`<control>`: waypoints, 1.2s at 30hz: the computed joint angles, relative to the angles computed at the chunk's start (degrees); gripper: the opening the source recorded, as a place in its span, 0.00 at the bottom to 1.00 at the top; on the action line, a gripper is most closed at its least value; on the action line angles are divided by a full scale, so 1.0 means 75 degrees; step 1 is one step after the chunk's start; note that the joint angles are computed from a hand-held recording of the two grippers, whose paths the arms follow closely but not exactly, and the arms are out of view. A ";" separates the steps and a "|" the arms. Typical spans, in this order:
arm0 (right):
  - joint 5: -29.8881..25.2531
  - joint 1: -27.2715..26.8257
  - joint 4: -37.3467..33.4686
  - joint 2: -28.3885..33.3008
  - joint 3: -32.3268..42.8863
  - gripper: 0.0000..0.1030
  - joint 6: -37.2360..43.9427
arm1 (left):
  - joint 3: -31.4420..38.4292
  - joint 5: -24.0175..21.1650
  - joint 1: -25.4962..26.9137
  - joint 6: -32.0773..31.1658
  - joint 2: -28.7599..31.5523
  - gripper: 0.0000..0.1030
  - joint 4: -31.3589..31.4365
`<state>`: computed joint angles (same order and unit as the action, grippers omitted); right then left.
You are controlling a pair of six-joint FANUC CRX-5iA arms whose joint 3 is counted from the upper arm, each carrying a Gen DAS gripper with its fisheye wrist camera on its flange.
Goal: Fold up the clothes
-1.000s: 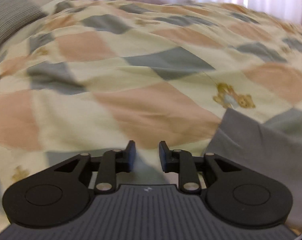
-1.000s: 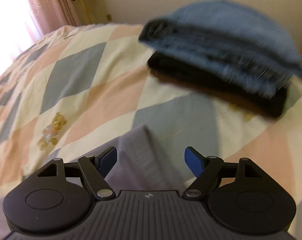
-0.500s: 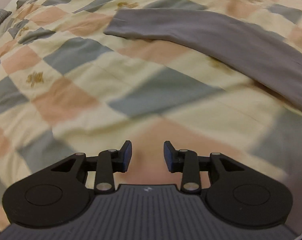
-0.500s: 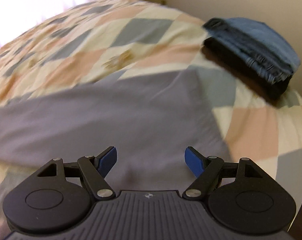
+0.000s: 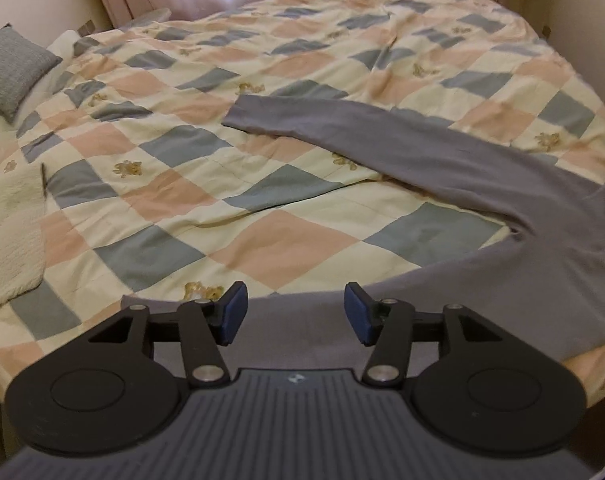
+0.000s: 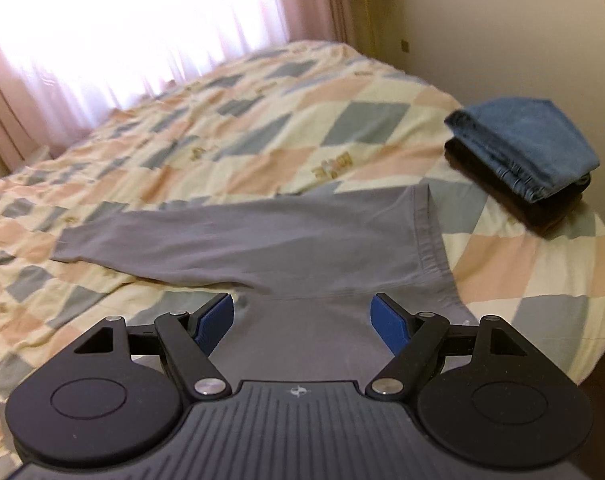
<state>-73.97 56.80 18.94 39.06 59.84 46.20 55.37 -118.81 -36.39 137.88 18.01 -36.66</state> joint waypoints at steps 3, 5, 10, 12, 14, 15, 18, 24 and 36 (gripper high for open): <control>-0.0056 0.0118 0.0076 -0.0410 -0.0254 0.76 0.0089 | 0.0543 -0.0396 -0.0302 -0.0094 0.0131 0.50 -0.0329; -0.0103 0.0177 0.0046 -0.0635 -0.0392 0.77 0.0128 | 0.0731 -0.0545 -0.0422 -0.0164 0.0142 0.50 -0.0453; -0.0417 0.0419 0.0098 -0.0957 -0.0498 0.77 0.0181 | 0.0744 -0.0769 -0.0562 -0.0189 -0.0018 0.54 -0.0513; -0.0499 0.0534 0.0186 -0.1071 -0.0605 0.77 0.0088 | 0.0548 -0.0747 -0.0572 -0.0145 -0.0172 0.54 -0.0402; -0.0574 0.0665 0.0305 -0.1178 -0.0732 0.77 -0.0088 | 0.0352 -0.0733 -0.0606 -0.0136 -0.0333 0.54 -0.0329; -0.0595 0.0736 0.0373 -0.1242 -0.0818 0.77 -0.0206 | 0.0231 -0.0717 -0.0631 -0.0132 -0.0427 0.54 -0.0301; -0.0739 0.0987 0.0616 -0.1367 -0.0969 0.77 -0.0575 | -0.0138 -0.0641 -0.0714 -0.0093 -0.0743 0.54 -0.0163; -0.0983 0.1549 0.1003 -0.1615 -0.1266 0.78 -0.1105 | -0.0681 -0.0593 -0.1042 -0.0043 -0.1248 0.59 -0.0157; -0.1303 0.2402 0.1563 -0.2203 -0.2201 0.79 -0.2085 | -0.1414 -0.0749 -0.1857 0.0515 -0.1937 0.59 -0.0165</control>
